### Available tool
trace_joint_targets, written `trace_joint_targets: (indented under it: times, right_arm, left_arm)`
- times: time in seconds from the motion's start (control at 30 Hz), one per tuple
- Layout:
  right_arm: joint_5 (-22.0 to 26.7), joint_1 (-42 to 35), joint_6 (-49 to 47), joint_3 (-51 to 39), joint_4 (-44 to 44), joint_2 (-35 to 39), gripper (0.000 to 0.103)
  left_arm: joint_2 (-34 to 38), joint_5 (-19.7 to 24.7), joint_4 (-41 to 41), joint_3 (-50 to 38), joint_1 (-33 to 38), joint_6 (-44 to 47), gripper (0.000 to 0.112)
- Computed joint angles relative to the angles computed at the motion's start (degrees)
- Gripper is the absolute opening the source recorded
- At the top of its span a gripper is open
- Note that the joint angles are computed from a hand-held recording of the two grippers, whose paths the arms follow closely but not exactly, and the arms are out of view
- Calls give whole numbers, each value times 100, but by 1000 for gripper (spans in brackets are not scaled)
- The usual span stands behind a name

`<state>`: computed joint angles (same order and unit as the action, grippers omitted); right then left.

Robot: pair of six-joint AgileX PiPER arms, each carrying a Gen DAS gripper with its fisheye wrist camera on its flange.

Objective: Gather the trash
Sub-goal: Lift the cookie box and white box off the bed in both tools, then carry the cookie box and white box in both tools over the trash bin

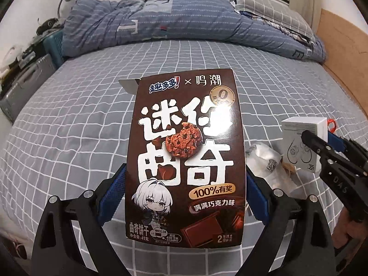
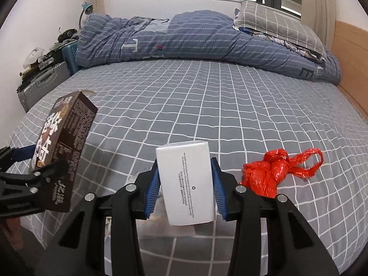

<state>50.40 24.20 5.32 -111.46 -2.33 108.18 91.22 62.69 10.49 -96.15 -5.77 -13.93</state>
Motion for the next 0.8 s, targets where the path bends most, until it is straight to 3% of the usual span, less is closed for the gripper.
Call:
trace_joint_targets:
  times: [0.43, 0.8]
  right_arm:
    - [-243, 232, 249, 1126, -284, -944, 40]
    - [-261, 343, 360, 1451, -307, -1289, 40]
  left_arm:
    - [-515, 25, 140, 395, -283, -227, 90]
    - [-928, 31, 86, 806, -344, -287, 90]
